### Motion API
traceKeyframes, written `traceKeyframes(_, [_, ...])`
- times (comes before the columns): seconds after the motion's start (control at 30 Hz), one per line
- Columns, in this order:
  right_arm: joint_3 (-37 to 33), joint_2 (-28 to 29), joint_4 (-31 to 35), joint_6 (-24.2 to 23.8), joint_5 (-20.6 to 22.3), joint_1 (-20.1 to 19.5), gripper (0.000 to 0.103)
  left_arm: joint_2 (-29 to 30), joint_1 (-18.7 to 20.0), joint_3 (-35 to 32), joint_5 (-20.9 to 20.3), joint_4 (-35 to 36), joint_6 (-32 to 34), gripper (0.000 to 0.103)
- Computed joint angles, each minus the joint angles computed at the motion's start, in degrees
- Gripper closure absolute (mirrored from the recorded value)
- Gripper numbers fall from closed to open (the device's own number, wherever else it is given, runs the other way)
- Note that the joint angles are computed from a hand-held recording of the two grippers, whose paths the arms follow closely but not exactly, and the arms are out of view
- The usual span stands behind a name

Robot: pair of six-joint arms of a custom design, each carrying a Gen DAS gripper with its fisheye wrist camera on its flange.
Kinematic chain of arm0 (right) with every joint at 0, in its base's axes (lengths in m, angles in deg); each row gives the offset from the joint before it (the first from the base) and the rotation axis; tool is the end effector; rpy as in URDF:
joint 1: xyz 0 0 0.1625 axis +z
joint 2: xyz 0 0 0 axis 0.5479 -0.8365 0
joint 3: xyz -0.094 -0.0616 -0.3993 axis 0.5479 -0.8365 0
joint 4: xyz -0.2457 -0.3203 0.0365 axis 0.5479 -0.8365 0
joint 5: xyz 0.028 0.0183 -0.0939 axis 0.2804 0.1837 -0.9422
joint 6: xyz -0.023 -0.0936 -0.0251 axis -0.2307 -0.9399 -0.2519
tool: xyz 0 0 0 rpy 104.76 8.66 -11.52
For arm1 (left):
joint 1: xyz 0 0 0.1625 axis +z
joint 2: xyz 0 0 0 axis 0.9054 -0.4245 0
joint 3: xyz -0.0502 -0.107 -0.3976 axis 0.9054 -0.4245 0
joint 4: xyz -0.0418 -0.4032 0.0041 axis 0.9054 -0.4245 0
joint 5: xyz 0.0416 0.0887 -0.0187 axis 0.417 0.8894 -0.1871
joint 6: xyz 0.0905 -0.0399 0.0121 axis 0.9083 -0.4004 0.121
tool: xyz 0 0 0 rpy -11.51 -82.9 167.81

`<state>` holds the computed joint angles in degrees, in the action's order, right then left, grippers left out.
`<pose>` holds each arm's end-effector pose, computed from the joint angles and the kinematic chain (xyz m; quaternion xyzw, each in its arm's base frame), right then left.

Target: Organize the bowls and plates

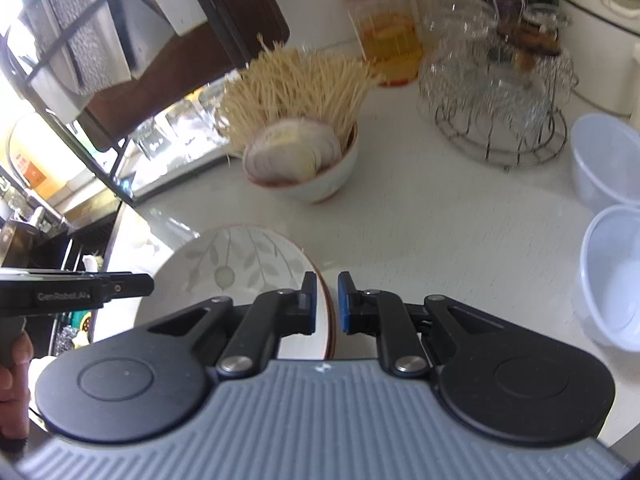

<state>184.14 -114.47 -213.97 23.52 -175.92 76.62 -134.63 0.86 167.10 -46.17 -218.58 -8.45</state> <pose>0.2761 -0.5495 0.0771 0.0513 -0.9081 0.3339 0.2473 -0.0886 -0.6661 0.2765 0.1830 0.9219 -0.1925 0.2821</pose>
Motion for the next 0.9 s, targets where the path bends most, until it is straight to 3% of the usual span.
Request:
traceKeyframes(0.5, [0.4,-2.7,-10.2,-4.8,-3.0,4.2,0.089,-3.2,-4.0,1.5,-6.0,-8.1,4.5,0.076])
traceKeyframes(0.9, [2.2,-3.4,-15.0,-2.8,-9.3,7.1,0.089,-4.3,-4.5,3.0,-11.9,-6.6,5.5,0.076])
